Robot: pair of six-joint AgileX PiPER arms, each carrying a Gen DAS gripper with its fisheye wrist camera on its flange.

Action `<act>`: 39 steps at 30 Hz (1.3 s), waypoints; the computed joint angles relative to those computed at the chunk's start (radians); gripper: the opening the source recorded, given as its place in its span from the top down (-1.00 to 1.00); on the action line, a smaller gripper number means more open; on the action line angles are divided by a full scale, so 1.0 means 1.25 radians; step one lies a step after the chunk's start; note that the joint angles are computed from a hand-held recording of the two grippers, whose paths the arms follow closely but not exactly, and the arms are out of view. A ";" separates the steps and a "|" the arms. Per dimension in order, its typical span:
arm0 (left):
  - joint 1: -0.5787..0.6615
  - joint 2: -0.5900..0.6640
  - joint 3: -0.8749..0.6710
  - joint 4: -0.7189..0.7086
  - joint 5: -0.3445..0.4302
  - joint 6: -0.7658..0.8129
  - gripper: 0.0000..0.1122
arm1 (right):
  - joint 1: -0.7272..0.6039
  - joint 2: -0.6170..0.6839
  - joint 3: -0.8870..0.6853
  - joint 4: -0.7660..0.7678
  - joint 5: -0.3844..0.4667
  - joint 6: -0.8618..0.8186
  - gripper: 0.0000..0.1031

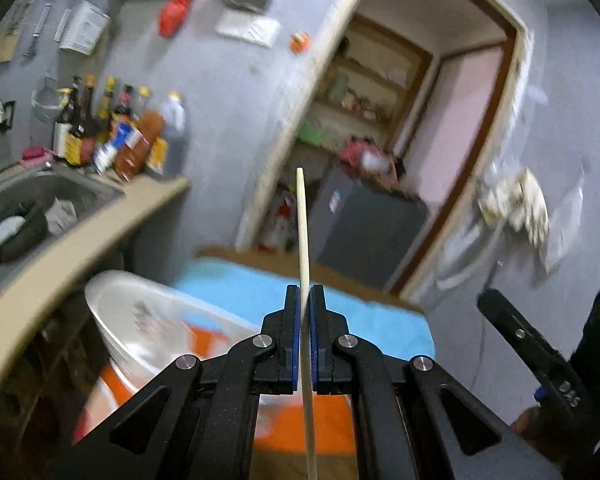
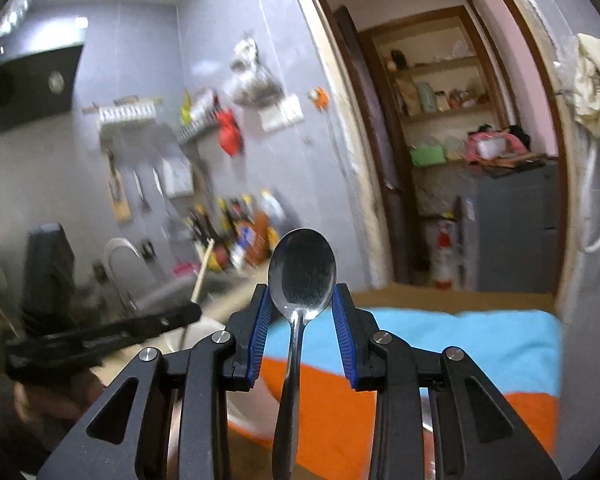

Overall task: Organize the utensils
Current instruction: 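Lower the chopstick and spoon into the white caddy and open both grippers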

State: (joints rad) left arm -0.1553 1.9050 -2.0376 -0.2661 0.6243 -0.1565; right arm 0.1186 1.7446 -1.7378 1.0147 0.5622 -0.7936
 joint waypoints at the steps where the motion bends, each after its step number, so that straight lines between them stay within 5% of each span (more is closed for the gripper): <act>1: 0.033 0.017 -0.026 -0.029 -0.003 0.026 0.96 | 0.025 0.025 -0.034 0.016 -0.019 0.009 0.44; 11: 0.214 0.205 -0.233 -0.286 -0.028 0.213 0.96 | 0.175 0.246 -0.326 -0.076 -0.150 0.219 0.44; 18: 0.206 0.167 -0.076 -0.397 -0.140 0.384 0.96 | 0.200 0.252 -0.230 0.056 -0.228 0.051 0.43; 26: 0.160 0.094 0.129 -0.494 -0.291 0.558 0.96 | 0.213 0.249 -0.152 0.035 -0.264 0.031 0.43; 31: 0.156 0.071 0.169 -0.447 -0.287 0.547 0.96 | 0.216 0.230 -0.108 -0.011 -0.252 0.045 0.41; 34: 0.166 0.073 0.142 -0.403 -0.200 0.511 0.94 | 0.211 0.224 -0.110 -0.084 -0.215 0.109 0.36; 39: 0.167 0.042 0.160 -0.363 -0.138 0.455 0.57 | 0.184 0.188 -0.073 -0.047 -0.162 0.088 0.14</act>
